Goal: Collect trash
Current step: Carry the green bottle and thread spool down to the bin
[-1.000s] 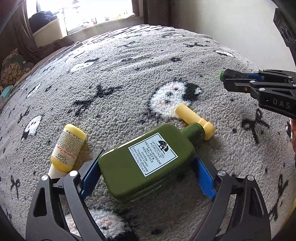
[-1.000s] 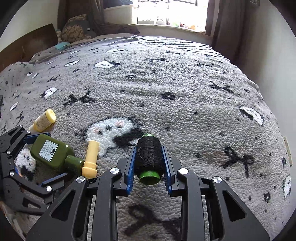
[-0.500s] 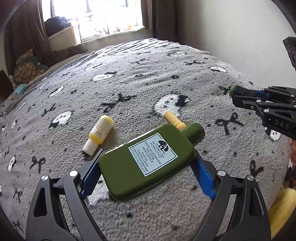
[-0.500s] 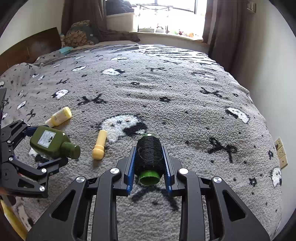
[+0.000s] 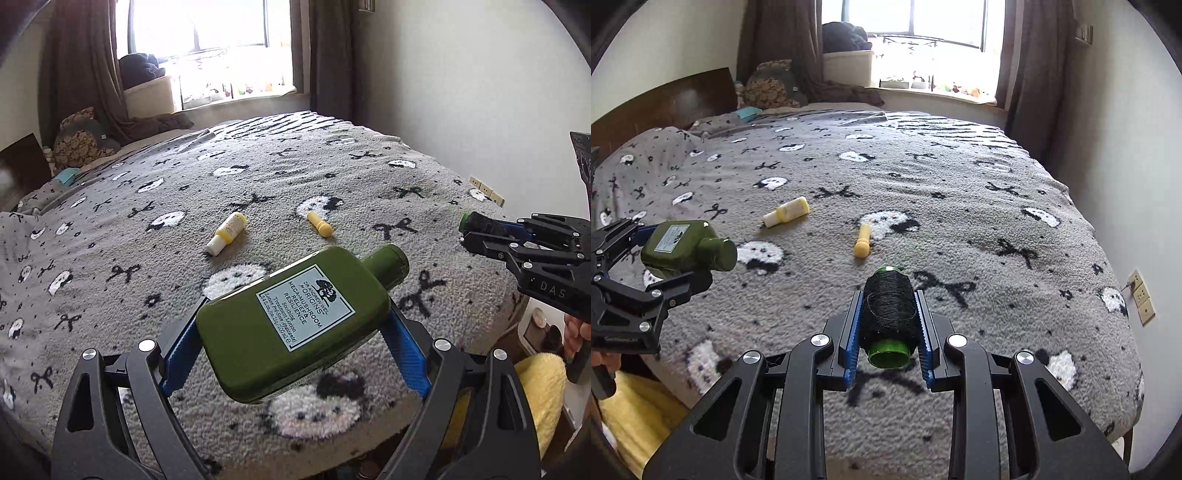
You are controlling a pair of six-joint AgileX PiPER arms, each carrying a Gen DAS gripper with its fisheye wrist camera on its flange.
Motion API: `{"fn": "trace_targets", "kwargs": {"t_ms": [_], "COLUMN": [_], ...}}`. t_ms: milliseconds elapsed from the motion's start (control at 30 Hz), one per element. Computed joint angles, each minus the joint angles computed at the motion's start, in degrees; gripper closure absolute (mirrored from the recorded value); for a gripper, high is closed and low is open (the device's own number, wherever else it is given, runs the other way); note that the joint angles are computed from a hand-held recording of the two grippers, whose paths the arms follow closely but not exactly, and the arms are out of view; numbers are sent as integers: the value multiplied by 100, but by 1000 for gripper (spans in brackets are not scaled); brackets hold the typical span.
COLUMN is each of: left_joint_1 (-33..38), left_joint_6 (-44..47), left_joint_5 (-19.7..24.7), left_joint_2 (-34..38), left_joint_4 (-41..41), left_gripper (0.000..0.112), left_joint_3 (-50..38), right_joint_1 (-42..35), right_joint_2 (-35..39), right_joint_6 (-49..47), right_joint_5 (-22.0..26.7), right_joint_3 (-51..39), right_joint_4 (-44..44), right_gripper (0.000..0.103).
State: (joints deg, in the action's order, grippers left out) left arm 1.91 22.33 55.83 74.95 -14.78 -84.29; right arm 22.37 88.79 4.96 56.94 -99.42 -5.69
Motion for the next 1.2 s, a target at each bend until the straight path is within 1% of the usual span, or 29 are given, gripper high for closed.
{"fn": "trace_targets", "kwargs": {"t_ms": [100, 300, 500, 600, 667, 733, 833, 933, 967, 1100, 1200], "left_joint_1": [270, 833, 1560, 1750, 1929, 1870, 1888, 1965, 1954, 1756, 1519], "left_joint_6": [236, 745, 1318, 1514, 1744, 1695, 1823, 2004, 2000, 1880, 1700], "left_joint_5": [46, 279, 767, 897, 1029, 1003, 1018, 1046, 1021, 651, 268], "left_joint_2": [-573, -1607, -2380, -2718, -2821, -2940, -3041, -2964, -2925, -2696, -2367], "left_joint_4": [-295, -764, -1119, -1123, -1254, -1095, -972, -944, -908, -660, -501], "left_gripper": [28, 28, 28, 28, 28, 28, 28, 28, 28, 28, 28], "left_joint_3": [536, 1540, 2442, 3019, 3394, 3771, 4252, 4607, 4703, 5120, 5387], "right_joint_1": [244, 820, 923, 1093, 1300, 1493, 1549, 1529, 1605, 1736, 1771], "right_joint_2": [-545, -1364, -1801, -1868, -1975, -2044, -2079, -2068, -2195, -2083, -1896], "right_joint_6": [201, 555, 603, 833, 1099, 1334, 1425, 1407, 1510, 1666, 1704], "right_joint_5": [-136, -188, -234, -187, -156, -204, -287, -413, -439, -491, -616], "right_joint_3": [604, 1599, 2420, 2686, 2995, 3289, 3665, 4056, 4335, 4684, 4898], "right_joint_4": [-97, -237, 81, 2, -85, -148, 12, 296, 331, 454, 597], "right_gripper": [76, 76, 76, 76, 76, 76, 76, 76, 76, 76, 76]}}
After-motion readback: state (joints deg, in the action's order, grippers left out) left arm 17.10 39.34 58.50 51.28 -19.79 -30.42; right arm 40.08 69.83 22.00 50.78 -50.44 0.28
